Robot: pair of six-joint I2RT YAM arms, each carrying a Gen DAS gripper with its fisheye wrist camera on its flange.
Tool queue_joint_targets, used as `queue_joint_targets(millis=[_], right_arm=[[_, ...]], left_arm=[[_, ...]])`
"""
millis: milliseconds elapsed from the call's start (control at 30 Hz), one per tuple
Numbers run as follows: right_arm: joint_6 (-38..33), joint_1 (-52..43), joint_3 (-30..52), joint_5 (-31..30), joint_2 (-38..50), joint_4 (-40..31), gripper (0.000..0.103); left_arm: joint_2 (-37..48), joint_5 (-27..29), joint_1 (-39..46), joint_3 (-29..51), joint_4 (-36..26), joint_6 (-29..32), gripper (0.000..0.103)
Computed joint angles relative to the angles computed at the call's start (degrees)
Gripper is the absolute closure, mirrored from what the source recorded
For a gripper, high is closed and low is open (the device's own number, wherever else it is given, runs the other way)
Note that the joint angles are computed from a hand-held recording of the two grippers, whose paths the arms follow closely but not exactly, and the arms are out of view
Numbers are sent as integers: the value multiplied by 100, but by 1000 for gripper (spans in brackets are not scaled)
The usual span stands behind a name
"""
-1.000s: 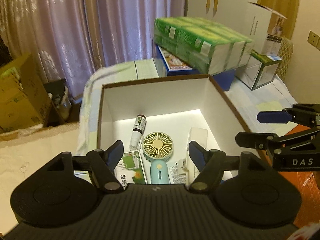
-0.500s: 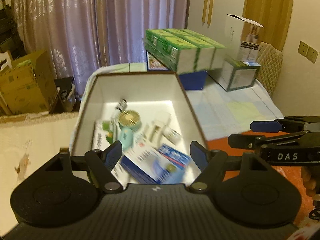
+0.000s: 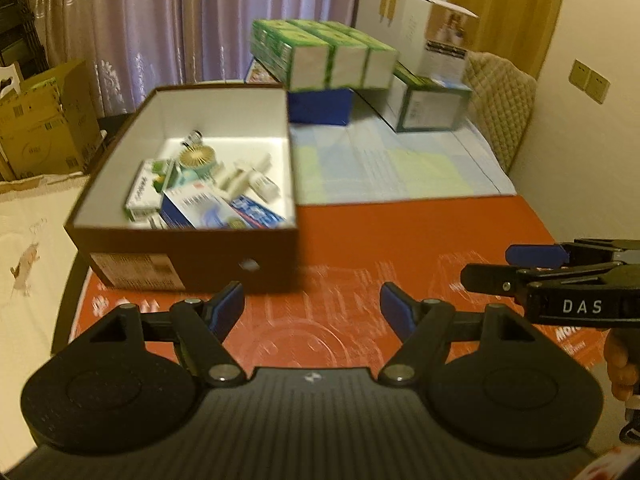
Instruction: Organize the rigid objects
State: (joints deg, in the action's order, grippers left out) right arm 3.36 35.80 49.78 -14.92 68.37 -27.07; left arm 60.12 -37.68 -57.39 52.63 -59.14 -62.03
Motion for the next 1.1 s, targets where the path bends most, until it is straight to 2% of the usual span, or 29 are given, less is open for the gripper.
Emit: queue_joint_targets(millis=[133,400,800,1100], right_arm=[[-230,-393,-429,-252,-720,-469,37],[-802,-1336,-891,-767,-1936,-1637,37],[-2233,-3046,-971,-1572,-2727,-3087,37],[-2762,-3553,-932,-1835,-2873,-3501,37]], left_arm=[[526,-177,-815,256,-355,-959,31],[1384,-200,-1939,690,-783,-2263,31],[2213,-324,-2786,1261,-1042,-3210,32],[2482,-362,-2962,1493,-1211,-3479,32]])
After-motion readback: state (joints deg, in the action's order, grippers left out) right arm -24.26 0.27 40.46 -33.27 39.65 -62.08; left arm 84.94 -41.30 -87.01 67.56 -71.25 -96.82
